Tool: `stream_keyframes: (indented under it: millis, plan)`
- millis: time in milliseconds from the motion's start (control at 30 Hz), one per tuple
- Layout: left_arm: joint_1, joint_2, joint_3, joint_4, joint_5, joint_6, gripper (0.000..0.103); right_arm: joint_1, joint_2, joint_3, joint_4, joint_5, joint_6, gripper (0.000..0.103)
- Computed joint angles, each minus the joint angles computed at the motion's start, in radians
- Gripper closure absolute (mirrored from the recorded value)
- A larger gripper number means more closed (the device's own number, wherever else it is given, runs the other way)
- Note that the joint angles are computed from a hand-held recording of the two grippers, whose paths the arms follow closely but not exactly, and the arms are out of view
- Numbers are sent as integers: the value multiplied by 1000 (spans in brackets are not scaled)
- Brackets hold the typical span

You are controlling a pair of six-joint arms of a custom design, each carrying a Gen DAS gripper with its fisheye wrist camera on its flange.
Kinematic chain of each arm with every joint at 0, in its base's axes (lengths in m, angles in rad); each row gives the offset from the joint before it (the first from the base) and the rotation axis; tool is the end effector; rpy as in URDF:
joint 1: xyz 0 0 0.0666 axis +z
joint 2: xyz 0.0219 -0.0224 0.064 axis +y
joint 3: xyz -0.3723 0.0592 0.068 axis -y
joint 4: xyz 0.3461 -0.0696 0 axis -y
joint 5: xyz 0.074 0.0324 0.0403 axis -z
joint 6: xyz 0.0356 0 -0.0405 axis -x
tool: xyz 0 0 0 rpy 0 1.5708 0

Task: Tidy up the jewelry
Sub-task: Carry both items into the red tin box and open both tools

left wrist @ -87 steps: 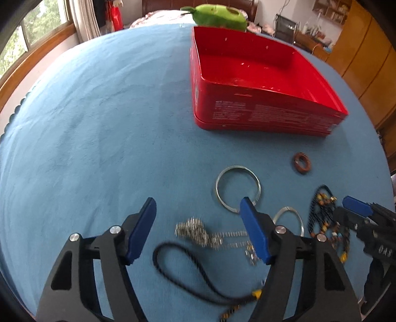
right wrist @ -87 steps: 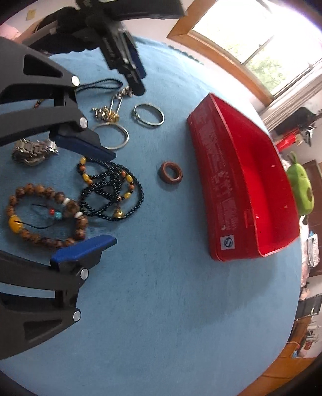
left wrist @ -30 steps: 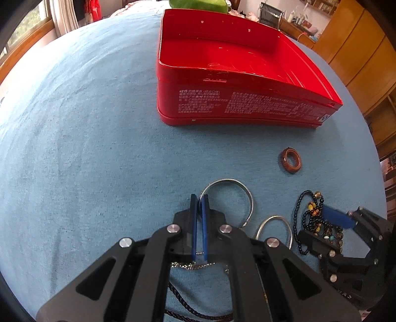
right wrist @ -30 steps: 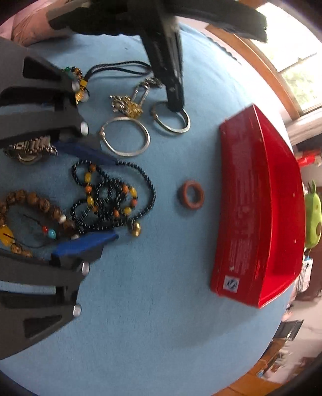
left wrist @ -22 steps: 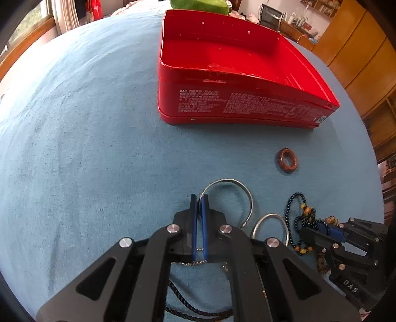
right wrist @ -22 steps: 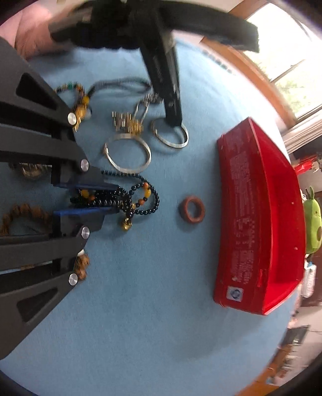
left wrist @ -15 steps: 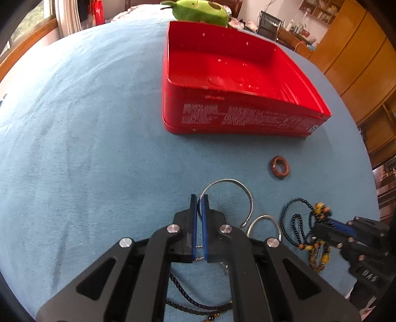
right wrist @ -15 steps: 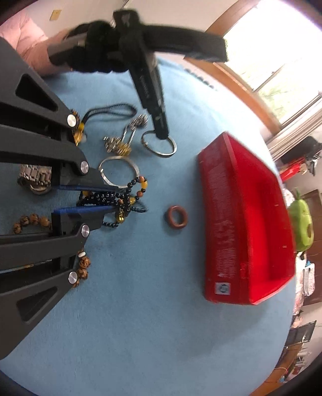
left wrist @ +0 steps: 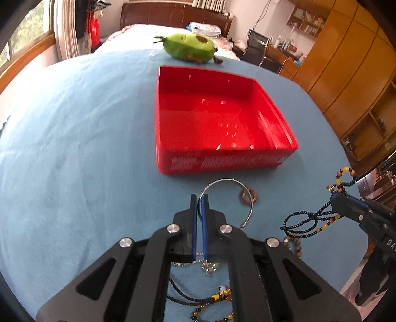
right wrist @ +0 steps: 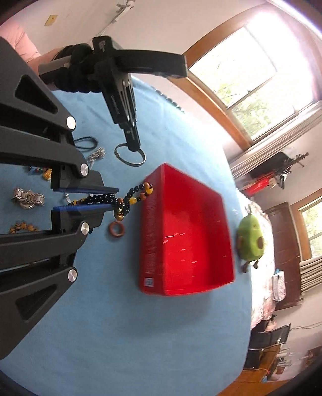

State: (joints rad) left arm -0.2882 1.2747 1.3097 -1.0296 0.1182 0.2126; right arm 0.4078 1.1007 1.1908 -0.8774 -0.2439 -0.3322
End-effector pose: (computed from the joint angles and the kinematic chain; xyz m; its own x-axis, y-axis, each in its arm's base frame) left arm 0.3665 -0.1134 0.4268 -0.8584 0.0359 -0.5117 0.1665 0.9631 -0.2116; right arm 0.3043 0.1404 0.4474 -0.7913 0.0029 -0.6114 -0.2996 0.8699 0.3919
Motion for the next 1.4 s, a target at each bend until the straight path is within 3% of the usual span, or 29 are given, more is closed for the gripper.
stream_keyframes:
  millis: [300, 500, 633, 800, 1033, 1167, 1400]
  plan:
    - [-23, 140, 215, -42, -64, 6, 101, -63, 153, 249, -47, 9, 36, 96]
    - [-13, 257, 298, -4, -47, 27, 101, -103, 294, 331, 16, 47, 32, 96]
    - [-3, 323, 318, 19, -26, 42, 101, -119, 360, 320, 75, 65, 29, 96]
    - [6, 405, 351, 5, -42, 34, 101, -134, 423, 278, 144, 25, 12, 96]
    - [8, 454, 371, -17, -71, 39, 98, -131, 498, 300, 86, 36, 12, 95]
    - [12, 438, 365, -27, -40, 47, 96, -129, 479, 278, 90, 48, 14, 78]
    - [6, 367, 328, -1, -47, 39, 96, -140, 394, 221, 110, 37, -3, 78]
